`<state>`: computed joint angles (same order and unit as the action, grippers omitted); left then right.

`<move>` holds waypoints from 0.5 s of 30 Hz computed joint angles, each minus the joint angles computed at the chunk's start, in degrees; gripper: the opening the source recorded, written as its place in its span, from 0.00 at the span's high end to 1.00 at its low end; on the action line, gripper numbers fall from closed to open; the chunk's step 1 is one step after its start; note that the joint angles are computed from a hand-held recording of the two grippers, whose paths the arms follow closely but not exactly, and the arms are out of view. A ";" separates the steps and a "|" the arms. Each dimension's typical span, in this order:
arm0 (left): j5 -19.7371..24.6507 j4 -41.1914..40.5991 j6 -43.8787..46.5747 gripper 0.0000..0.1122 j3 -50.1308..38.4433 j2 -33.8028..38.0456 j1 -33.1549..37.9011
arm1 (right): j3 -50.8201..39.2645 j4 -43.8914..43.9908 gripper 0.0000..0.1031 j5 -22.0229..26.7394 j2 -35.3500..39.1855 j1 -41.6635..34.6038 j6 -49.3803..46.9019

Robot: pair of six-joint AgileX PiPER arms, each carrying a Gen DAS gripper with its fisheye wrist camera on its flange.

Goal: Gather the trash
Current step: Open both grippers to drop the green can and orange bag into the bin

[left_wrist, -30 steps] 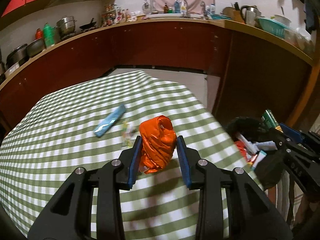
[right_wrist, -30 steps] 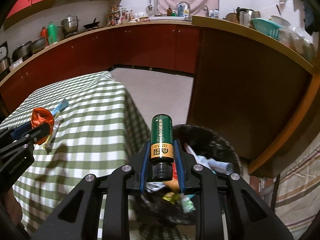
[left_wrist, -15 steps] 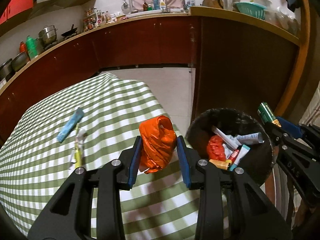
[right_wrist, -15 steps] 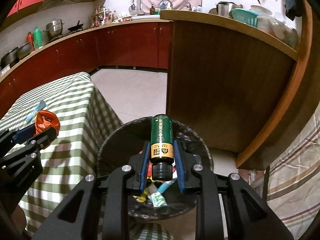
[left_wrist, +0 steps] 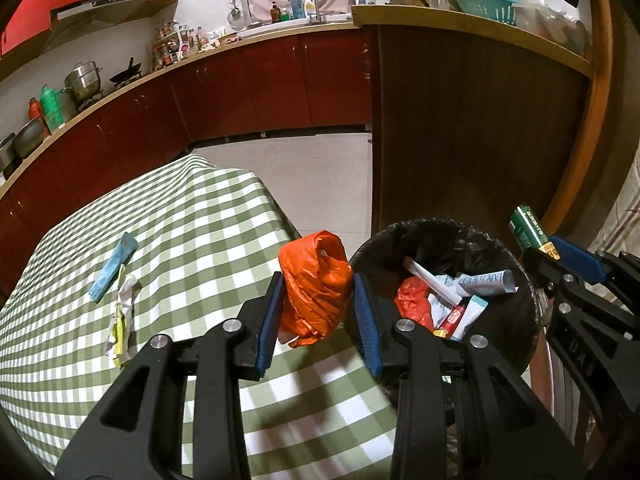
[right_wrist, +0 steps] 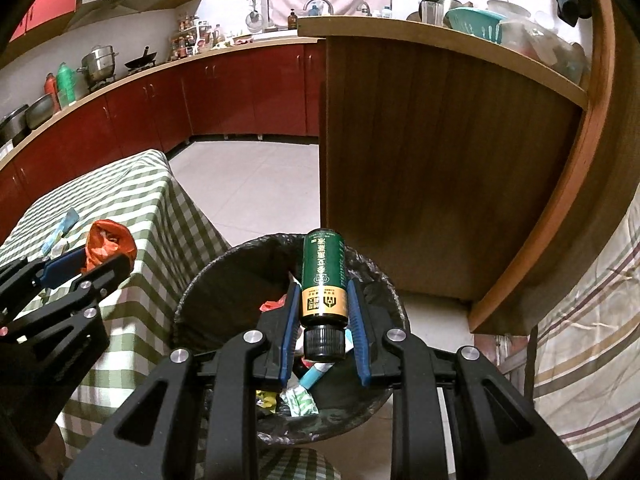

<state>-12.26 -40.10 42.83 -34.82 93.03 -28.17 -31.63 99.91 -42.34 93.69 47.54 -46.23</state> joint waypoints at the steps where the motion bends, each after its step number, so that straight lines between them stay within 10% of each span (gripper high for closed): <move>1: -0.06 -0.56 0.52 0.70 -0.21 0.28 -0.20 | 0.08 -0.29 0.76 0.09 0.21 -0.04 0.38; 15: 0.28 -11.12 9.78 0.63 -3.97 3.97 -1.92 | 0.90 -4.36 0.76 3.17 1.22 -3.71 3.22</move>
<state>-11.98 -51.22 52.61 -38.79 97.00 -30.09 -30.73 95.55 -39.17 94.91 43.82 -43.01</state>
